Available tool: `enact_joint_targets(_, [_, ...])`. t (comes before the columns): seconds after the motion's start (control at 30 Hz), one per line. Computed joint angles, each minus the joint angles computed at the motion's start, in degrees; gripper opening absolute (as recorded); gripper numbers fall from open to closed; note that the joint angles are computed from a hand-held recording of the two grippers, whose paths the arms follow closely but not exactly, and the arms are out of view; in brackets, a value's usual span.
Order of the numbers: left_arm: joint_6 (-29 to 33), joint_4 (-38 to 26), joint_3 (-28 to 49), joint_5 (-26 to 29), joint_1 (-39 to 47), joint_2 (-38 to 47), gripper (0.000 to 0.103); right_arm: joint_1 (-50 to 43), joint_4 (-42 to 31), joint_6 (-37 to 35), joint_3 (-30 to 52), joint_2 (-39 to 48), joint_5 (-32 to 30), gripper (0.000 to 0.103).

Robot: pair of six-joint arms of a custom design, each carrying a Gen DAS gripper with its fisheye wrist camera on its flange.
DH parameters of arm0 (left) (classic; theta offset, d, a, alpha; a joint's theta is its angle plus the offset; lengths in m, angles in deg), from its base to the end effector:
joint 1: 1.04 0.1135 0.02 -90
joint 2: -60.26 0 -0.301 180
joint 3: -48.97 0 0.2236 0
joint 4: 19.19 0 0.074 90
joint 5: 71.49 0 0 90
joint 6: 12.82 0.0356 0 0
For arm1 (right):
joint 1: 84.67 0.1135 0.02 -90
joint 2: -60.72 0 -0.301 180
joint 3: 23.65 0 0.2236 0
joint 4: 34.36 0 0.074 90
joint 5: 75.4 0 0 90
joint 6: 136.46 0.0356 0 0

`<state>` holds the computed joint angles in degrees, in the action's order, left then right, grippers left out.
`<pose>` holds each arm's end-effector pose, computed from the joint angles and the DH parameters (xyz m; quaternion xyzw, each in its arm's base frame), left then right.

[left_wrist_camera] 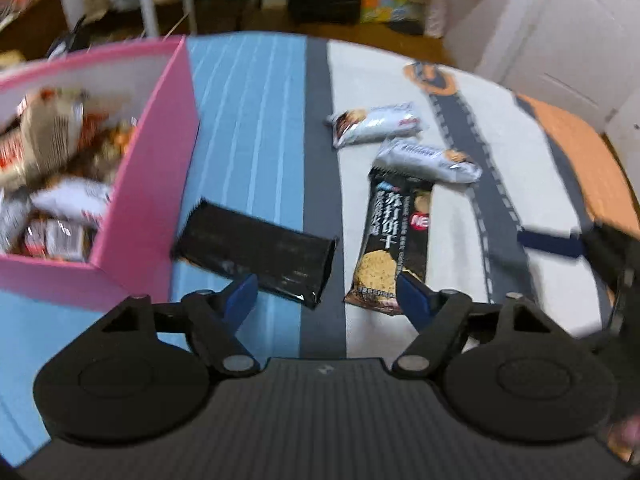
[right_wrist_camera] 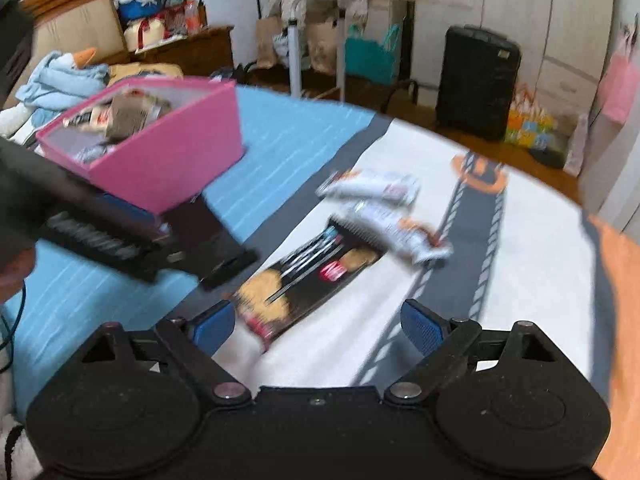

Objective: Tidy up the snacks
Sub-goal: 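Move the left tool toward the black cracker packets on the bed, then grasp the plain black packet with the left tool while the right tool grasps the black NB cracker packet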

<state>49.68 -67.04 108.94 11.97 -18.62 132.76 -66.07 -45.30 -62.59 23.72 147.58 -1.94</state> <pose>0.1936 -0.0571 0.2570 -0.0980 0.9603 -0.0469 0.2568 0.2289 0.0877 0.1885 -0.3244 0.8742 0.1425 0.3320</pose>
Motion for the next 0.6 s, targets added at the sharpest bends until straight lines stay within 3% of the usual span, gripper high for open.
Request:
enact_joint_targets(0.3, [-5.94,4.65,-1.19,1.95,5.53,8.01,0.073,11.05,22.87,2.68,-8.10,8.88,10.23,0.093])
enact_joint_targets(0.43, [-8.50,6.17,-1.48,1.51,7.53,10.42,0.073,13.93,24.94,5.89,-6.74,13.54,13.43,0.093])
enact_joint_targets(0.6, [-10.00,8.02,-1.18,2.21,9.27,13.14,0.074,16.39,29.71,8.94,-6.36,17.42,17.29,0.101])
